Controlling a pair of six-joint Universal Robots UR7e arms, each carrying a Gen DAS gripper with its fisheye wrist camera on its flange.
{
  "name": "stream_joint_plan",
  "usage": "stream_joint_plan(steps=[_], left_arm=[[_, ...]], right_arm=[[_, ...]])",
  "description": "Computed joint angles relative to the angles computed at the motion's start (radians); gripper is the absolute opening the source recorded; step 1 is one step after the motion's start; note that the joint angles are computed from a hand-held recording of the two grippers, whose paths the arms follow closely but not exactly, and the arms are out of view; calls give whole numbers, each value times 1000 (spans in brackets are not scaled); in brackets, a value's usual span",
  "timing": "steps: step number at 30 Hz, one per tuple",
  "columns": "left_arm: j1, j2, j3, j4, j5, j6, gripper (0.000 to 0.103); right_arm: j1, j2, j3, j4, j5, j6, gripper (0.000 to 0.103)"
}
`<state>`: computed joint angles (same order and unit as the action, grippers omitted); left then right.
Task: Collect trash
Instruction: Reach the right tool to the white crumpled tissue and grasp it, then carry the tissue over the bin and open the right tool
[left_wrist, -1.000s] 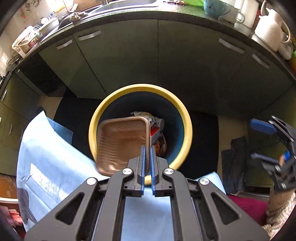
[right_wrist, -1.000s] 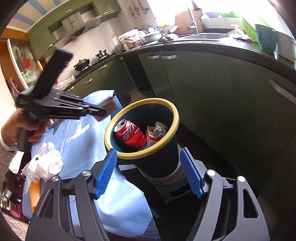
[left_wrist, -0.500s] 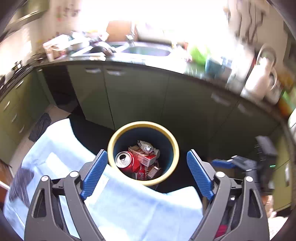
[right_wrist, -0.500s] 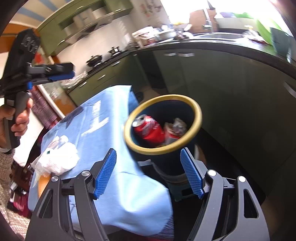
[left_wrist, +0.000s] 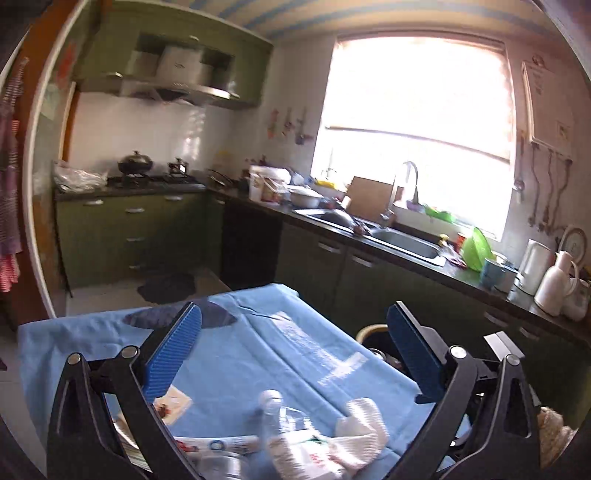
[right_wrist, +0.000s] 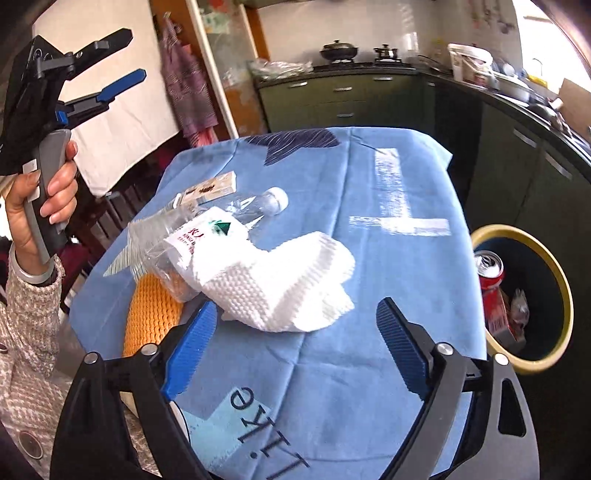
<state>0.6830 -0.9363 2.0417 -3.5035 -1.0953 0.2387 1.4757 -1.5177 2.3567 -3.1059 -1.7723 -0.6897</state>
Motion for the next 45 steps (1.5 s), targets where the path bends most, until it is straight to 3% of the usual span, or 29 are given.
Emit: stream_joint_plan(steps=[4, 6, 12, 15, 19, 20, 25, 32, 38, 43, 45], left_arm=[[60, 6, 32, -234, 88, 139, 96], [96, 6, 34, -260, 83, 141, 96], [151, 7, 31, -230, 32, 80, 96], [152, 12, 47, -251, 32, 90, 96], [152, 13, 52, -251, 33, 94, 96], [155, 11, 52, -246, 30, 93, 96], [157, 10, 53, -249, 30, 95, 96], [159, 2, 61, -268, 26, 80, 96], [159, 0, 69, -275, 19, 77, 96], [160, 5, 59, -246, 26, 71, 96], [160, 8, 57, -244, 31, 74, 96]], right_arm=[[56, 100, -44, -14, -80, 10, 91], [63, 138, -74, 1, -113, 43, 91], [41, 173, -133, 109, -96, 90, 86], [41, 191, -148, 132, -93, 94, 65], [49, 213, -154, 138, -114, 85, 15], [51, 216, -152, 128, -121, 80, 13], [49, 173, -112, 80, -93, 77, 10], [20, 14, -77, 74, -17, 119, 10], [-68, -73, -127, 22, -53, 173, 11], [-151, -29, -236, 36, -150, 221, 12], [-183, 10, -284, 36, -184, 233, 18]])
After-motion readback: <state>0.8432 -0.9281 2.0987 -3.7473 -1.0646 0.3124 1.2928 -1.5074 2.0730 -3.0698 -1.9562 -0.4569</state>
